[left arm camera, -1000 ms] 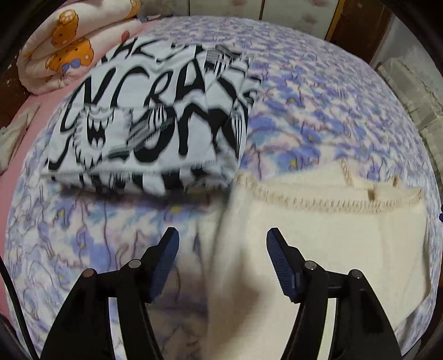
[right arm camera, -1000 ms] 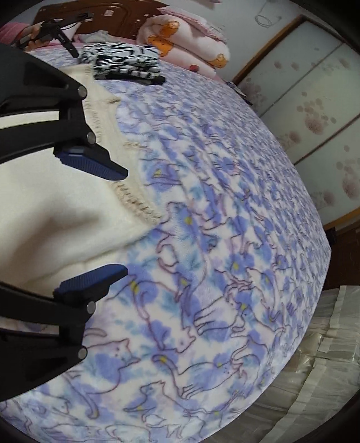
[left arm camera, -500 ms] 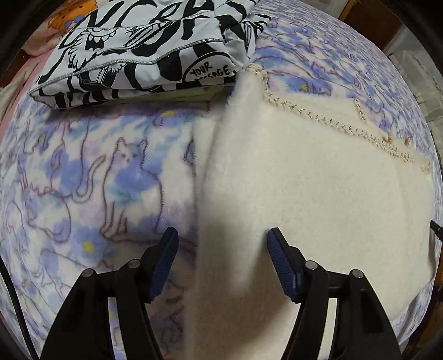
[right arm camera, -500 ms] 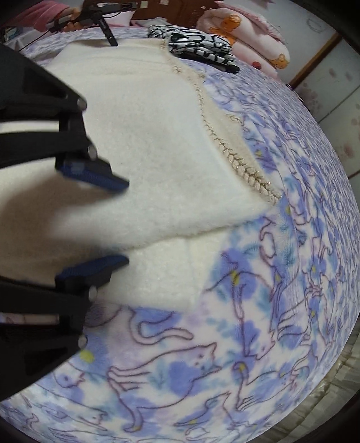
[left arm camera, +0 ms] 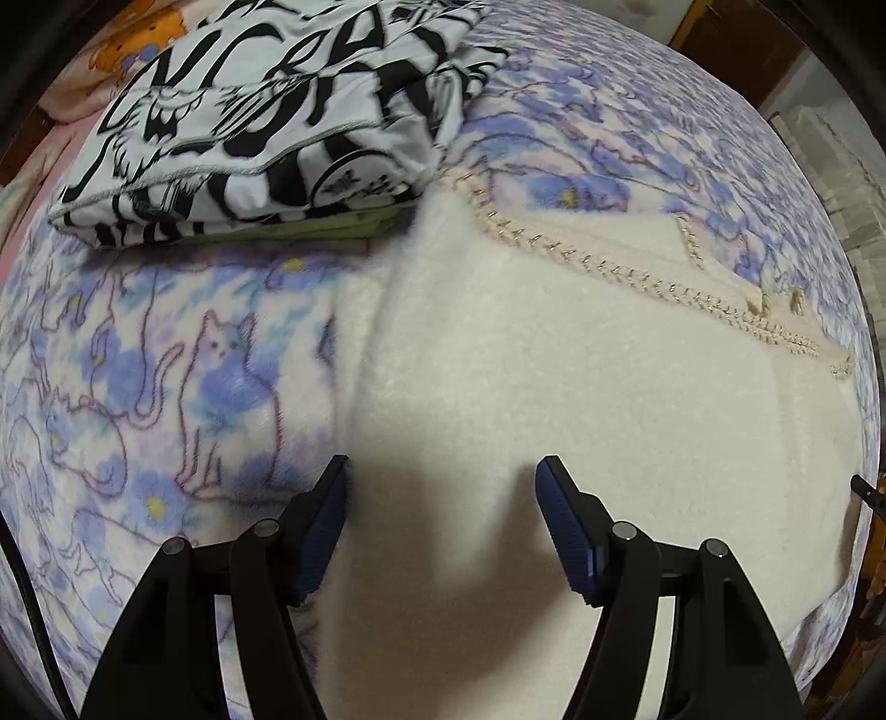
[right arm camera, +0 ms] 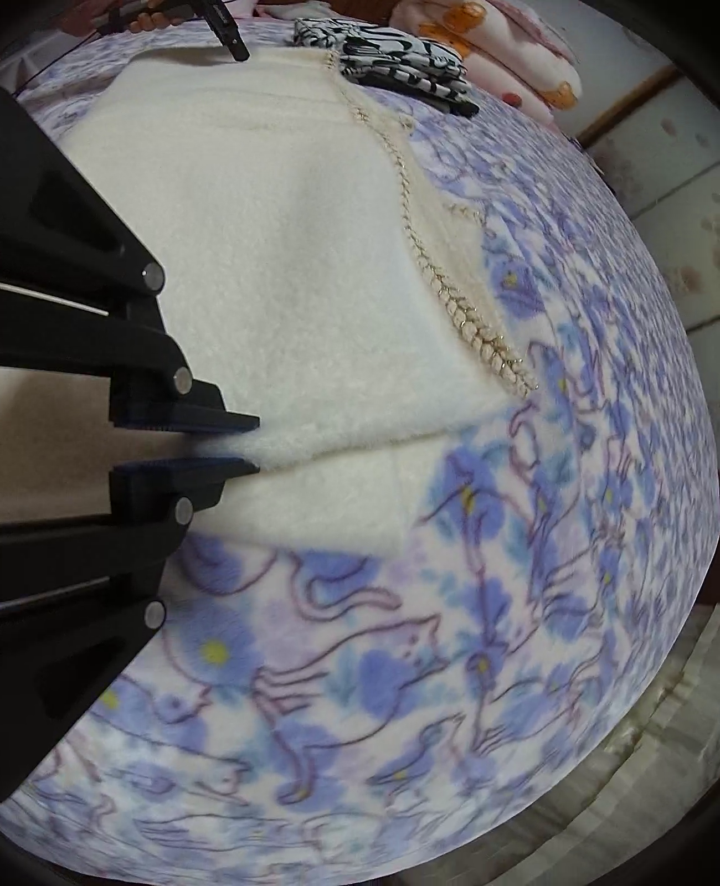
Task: Fold large clothes
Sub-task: 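Open both tools and release the folded cardigan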
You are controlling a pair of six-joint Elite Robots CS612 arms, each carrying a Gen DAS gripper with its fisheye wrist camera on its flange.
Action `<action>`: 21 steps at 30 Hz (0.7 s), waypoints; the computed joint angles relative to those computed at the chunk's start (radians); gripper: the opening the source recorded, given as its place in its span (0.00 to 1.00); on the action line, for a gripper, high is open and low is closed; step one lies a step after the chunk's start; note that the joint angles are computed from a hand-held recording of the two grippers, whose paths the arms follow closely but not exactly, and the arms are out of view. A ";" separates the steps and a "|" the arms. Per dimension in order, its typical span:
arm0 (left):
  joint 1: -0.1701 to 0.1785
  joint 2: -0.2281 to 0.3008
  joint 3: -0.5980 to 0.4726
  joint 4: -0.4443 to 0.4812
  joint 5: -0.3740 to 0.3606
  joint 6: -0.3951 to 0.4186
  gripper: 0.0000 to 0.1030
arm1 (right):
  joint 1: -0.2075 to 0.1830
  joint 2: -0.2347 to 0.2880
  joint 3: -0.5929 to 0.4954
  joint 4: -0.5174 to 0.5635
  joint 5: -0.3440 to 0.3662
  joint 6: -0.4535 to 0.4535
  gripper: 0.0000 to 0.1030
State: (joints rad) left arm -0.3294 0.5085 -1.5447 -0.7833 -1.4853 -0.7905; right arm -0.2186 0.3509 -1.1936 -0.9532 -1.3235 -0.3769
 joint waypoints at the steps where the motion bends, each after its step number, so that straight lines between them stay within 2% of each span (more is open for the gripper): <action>1: -0.002 -0.004 0.006 -0.003 0.003 0.006 0.64 | -0.003 0.005 -0.012 -0.001 -0.005 -0.005 0.06; 6: -0.004 -0.016 0.036 0.008 -0.006 0.019 0.64 | -0.009 0.014 -0.034 0.026 -0.049 0.002 0.05; 8: -0.008 -0.019 0.038 0.042 0.016 0.011 0.64 | -0.007 0.024 -0.044 0.018 -0.055 0.013 0.06; 11: -0.014 -0.012 0.006 0.054 0.051 -0.013 0.63 | 0.007 0.035 -0.072 -0.015 -0.093 -0.026 0.08; 14: -0.029 -0.015 -0.024 0.058 0.108 -0.024 0.63 | 0.006 0.037 -0.100 -0.048 -0.085 -0.004 0.12; 18: -0.062 -0.031 -0.049 0.056 0.172 -0.012 0.63 | -0.004 0.048 -0.157 -0.097 -0.020 0.038 0.15; 21: -0.083 -0.033 -0.064 0.008 0.139 -0.008 0.63 | -0.012 0.056 -0.201 -0.063 0.071 0.060 0.23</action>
